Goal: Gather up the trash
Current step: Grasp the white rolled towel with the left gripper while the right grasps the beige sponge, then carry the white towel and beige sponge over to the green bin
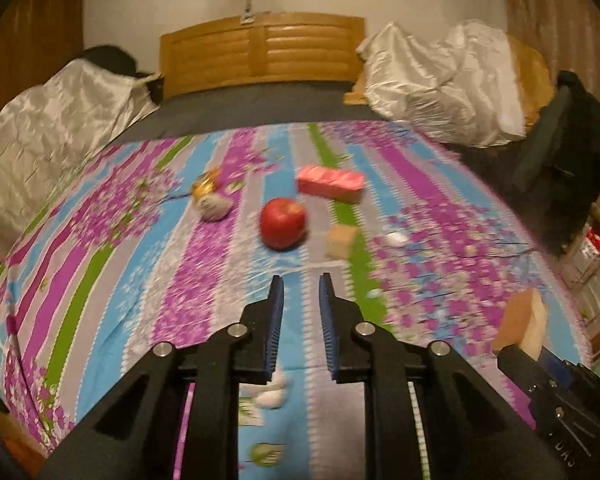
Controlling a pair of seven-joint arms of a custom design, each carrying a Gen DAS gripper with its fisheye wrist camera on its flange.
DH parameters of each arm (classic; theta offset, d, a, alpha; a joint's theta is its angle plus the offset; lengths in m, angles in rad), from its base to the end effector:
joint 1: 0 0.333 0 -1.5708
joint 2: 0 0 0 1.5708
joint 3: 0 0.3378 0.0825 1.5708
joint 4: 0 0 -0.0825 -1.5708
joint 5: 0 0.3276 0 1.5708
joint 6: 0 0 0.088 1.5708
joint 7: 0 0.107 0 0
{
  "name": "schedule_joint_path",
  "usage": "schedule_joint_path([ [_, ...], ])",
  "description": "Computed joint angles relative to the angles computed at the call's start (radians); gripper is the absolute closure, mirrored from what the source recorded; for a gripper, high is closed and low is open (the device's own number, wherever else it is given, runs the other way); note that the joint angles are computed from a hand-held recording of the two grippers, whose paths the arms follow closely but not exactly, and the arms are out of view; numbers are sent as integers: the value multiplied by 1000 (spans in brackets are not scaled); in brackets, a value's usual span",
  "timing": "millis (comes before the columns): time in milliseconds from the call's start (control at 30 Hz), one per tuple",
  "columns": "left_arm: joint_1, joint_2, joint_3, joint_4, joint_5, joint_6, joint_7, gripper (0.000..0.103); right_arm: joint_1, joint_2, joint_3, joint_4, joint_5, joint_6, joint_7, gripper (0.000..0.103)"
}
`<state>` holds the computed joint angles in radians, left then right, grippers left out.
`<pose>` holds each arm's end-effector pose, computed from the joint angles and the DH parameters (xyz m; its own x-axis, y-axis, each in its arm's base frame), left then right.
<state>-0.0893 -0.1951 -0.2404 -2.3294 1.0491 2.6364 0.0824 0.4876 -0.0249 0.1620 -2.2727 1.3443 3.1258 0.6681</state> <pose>0.4256 -0.1753 0.5093 0.3153 -0.9489 0.0093 -0.6190 -0.2131 -0.7559 0.4310 0.2225 0.4792 0.3419 -0.8771 -0.3372 -0.7140 -0.0092 -0.7001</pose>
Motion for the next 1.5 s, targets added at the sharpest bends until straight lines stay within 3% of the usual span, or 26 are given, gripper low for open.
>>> schedule_joint_path([
  [233, -58, 40, -46, 80, 44, -11, -10, 100, -39, -124, -60, -67, 163, 4, -148, 70],
  [433, -126, 81, -64, 114, 68, -36, -17, 101, -103, -195, -88, -138, 192, -10, -162, 70],
  [500, -138, 80, -66, 97, 53, -107, -59, 96, -118, -215, -94, -163, 195, -12, -165, 70],
  [533, -140, 80, -62, 86, 32, -143, -83, 87, -124, -224, -96, -173, 198, -15, -169, 70],
  [600, -129, 88, -40, 50, -46, -228, -152, 16, -137, -244, -100, -197, 209, -20, -185, 70],
  [700, -103, 141, -2, 35, -99, -312, -202, 16, -156, -263, -103, -230, 189, -33, -173, 70],
  [833, -59, 229, 62, 24, -269, -239, -130, 16, -166, -276, -113, -257, 151, -38, -144, 70],
  [967, -30, 301, 91, 19, -311, -98, -25, 47, -162, -281, -113, -267, 136, -27, -128, 70],
  [1033, -30, 293, 107, 2, -260, -44, -61, 61, -159, -285, -118, -273, 130, -22, -125, 70],
  [1100, -34, 285, 107, 3, -239, -35, -46, 67, -158, -291, -128, -280, 128, -25, -125, 70],
  [1267, -79, 226, 71, 41, -76, -121, -148, 67, -169, -305, -143, -297, 91, -24, -87, 70],
  [1400, -128, 220, 23, 130, 8, -163, -111, 67, -190, -359, -150, -341, -25, 11, -13, 70],
  [1500, -178, 244, -9, 232, 52, -171, -48, 67, -272, -421, -128, -383, -176, 17, 94, 70],
])
